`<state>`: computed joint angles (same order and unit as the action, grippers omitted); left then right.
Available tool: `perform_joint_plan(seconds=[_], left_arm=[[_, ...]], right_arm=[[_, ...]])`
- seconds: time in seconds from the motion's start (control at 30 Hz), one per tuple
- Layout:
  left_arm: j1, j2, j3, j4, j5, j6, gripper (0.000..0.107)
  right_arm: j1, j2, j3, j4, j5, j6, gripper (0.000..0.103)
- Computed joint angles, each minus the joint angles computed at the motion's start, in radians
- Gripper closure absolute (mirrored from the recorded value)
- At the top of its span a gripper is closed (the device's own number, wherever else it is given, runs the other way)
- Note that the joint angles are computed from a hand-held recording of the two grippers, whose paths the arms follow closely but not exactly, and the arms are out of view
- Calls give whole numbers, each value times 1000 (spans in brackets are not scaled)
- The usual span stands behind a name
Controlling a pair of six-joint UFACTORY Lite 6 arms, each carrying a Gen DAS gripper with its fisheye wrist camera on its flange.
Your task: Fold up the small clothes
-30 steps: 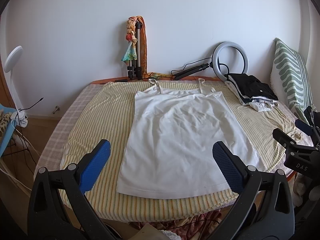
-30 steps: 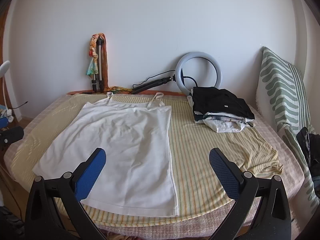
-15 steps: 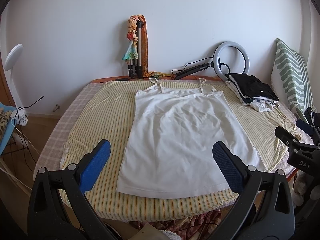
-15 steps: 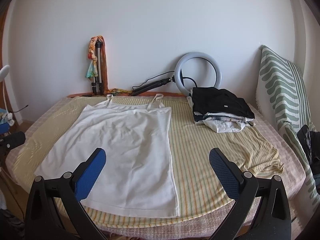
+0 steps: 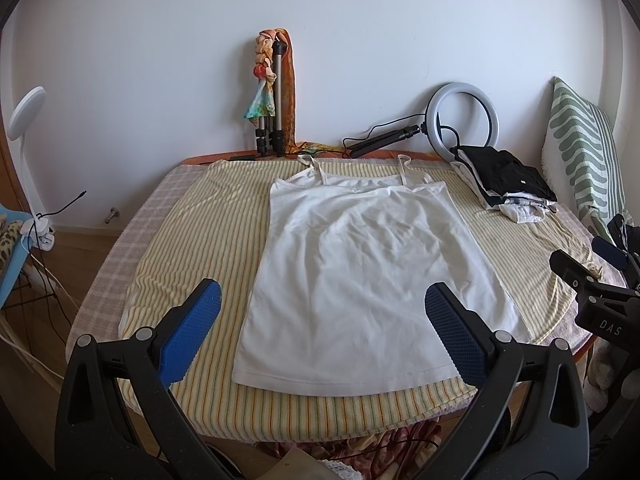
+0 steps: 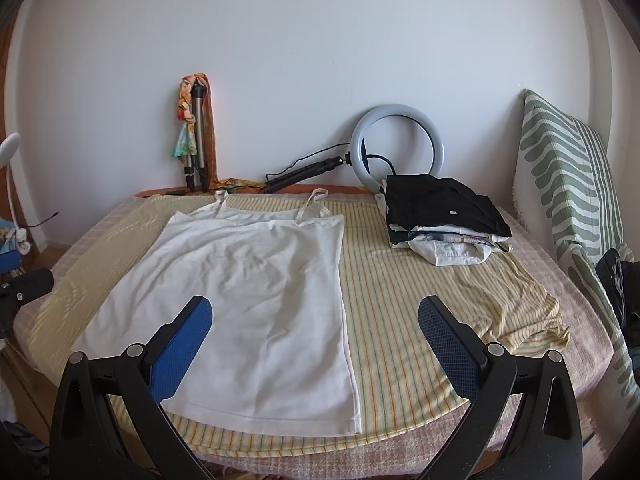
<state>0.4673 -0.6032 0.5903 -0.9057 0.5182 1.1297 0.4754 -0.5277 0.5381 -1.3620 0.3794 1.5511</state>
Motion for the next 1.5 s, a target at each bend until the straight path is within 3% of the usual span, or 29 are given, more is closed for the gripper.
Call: perform_joint_plan(seconds=[1.07, 1.3, 1.4, 1.5], left_arm=[[30, 26, -44, -19, -27, 47, 4], [86, 156, 5, -58, -45, 119, 4], [145, 275, 52, -102, -1, 171, 5], [222, 386, 90, -169, 66, 244, 13]], right_arm=[[24, 39, 32, -4, -7, 25, 0], [13, 132, 129, 120, -56, -91, 0], [-8, 191, 211, 304, -93, -281, 0], [-21, 253, 280, 298, -153, -311, 0]])
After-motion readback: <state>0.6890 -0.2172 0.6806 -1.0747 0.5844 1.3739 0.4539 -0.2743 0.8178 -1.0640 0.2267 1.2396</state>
